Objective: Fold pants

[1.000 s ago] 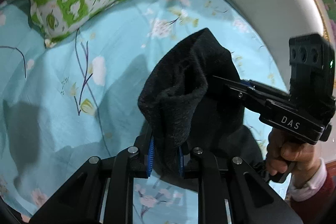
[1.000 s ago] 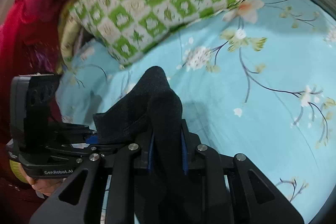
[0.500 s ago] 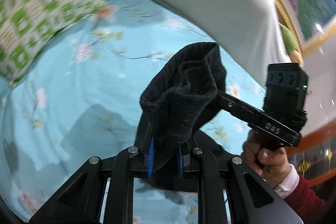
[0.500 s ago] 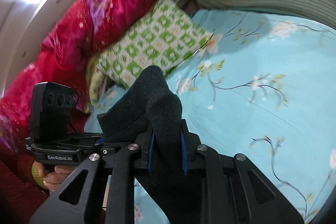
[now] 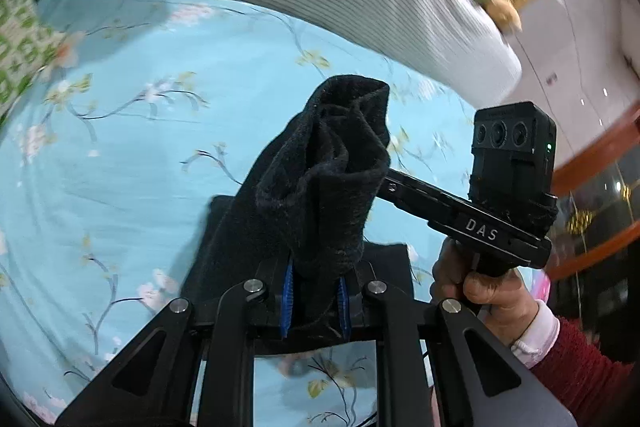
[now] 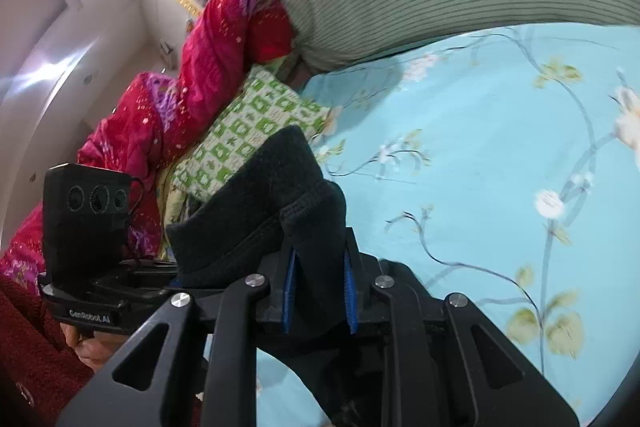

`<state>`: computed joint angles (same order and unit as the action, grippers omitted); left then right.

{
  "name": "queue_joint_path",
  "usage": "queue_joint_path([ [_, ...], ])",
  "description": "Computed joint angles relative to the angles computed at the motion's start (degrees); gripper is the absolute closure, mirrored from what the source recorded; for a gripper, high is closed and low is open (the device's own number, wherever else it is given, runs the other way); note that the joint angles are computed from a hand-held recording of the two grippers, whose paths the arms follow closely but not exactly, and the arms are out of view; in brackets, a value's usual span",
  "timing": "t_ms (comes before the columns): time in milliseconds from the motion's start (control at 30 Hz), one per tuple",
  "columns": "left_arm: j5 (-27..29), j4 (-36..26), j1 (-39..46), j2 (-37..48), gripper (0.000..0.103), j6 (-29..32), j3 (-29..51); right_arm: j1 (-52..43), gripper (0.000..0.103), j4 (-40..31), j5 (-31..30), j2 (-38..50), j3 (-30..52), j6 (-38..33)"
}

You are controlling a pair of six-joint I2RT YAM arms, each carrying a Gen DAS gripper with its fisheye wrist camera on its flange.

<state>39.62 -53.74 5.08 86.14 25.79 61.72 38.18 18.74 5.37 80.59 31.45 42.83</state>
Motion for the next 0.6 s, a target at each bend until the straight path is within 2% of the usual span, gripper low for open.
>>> queue_joint_path([
  [333,-5.18,5.44,-11.98,-5.51,0.086,-2.28,-8.49,5.11,0.082,3.9,9.61,-11.2,-14.42,7.5],
  [400,-6.01,5.75,-13.05,-4.94,0.086,-1.34,-8.7,5.82,0.082,3.79,10.81,-12.11,-15.6,8.48],
  [600,-9.89,10.45,-19.71,-6.11,0.086,-3.79,-12.47,7.92,0.082,4.19,14.37,-15.45,-20.16,11.39],
])
